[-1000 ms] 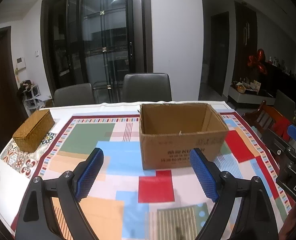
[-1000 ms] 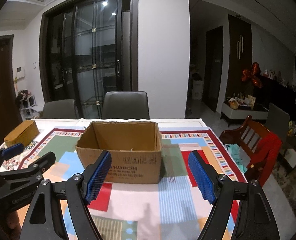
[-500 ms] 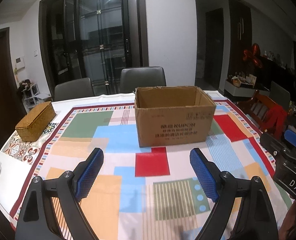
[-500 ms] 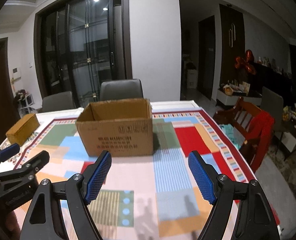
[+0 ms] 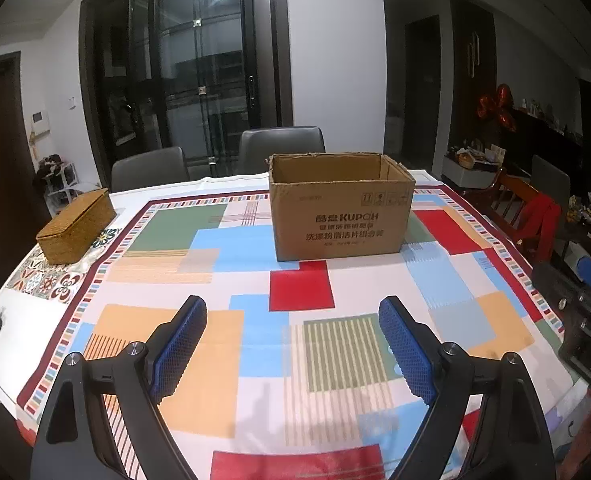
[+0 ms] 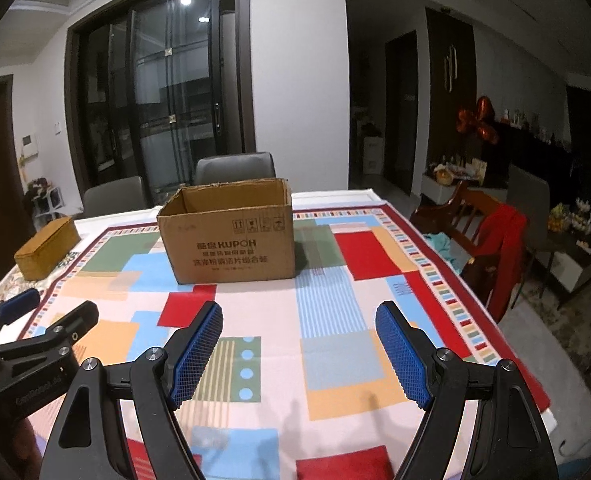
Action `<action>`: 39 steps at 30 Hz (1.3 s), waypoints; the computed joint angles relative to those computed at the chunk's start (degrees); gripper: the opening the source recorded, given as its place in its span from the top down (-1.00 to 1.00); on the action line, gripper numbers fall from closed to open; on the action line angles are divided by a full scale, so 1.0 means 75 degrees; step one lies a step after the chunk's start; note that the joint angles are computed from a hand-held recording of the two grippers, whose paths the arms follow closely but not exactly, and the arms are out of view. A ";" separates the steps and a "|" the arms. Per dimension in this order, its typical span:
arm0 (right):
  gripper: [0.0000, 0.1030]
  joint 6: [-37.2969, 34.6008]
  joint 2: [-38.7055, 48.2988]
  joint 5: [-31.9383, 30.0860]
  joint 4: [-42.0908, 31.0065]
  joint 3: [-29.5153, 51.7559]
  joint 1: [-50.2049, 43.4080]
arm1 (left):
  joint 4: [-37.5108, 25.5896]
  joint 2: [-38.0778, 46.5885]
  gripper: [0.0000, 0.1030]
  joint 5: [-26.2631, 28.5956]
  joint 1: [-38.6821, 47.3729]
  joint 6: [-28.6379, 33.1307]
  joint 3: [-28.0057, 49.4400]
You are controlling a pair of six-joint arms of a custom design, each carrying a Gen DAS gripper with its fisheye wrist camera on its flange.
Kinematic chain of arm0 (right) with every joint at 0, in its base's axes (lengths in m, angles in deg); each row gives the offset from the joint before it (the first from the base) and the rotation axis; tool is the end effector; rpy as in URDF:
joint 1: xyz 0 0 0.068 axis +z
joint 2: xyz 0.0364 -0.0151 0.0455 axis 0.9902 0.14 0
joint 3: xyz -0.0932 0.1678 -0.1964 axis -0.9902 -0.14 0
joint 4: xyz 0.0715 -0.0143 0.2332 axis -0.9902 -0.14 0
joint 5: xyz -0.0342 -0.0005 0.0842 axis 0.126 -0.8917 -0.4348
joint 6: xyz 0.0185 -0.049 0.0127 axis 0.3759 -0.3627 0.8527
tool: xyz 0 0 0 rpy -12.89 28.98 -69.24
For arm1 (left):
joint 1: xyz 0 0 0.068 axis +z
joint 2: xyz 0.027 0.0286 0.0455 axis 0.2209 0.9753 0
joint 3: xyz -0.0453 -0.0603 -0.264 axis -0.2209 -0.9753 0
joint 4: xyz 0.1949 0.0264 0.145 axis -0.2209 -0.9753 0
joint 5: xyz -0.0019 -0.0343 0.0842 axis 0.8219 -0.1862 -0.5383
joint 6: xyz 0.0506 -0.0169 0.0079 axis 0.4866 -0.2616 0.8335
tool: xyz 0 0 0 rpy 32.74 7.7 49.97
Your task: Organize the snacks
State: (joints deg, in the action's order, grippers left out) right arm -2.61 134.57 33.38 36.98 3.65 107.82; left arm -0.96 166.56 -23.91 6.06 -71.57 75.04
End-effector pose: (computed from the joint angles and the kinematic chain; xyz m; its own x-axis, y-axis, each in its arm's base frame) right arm 0.2382 0.1055 0.1542 -0.4759 -0.0604 -0.8774 -0.1514 0.9884 0.0141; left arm 0.2171 -0.0160 0.1272 -0.5484 -0.0810 -0.8323 -0.1880 0.9818 0.0283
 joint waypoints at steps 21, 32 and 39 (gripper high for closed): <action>-0.71 -0.0094 -0.1692 0.0648 -0.0050 -0.0924 0.0325 | 0.0629 -0.2130 -0.80 -0.0986 -0.0589 -0.0149 -0.1563; -0.71 -0.0038 -0.1719 0.0609 -0.0236 -0.0863 0.0317 | 0.0886 -0.1970 -0.93 -0.1287 -0.0751 -0.0231 -0.1658; -0.71 0.0021 -0.1591 0.0549 -0.0194 -0.0865 0.0267 | 0.0847 -0.1979 -0.93 -0.1238 -0.0721 -0.0238 -0.1675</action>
State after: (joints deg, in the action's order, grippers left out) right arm -2.45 122.64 37.49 35.53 -2.84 109.83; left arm 5.39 151.71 -33.19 0.65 -73.35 62.48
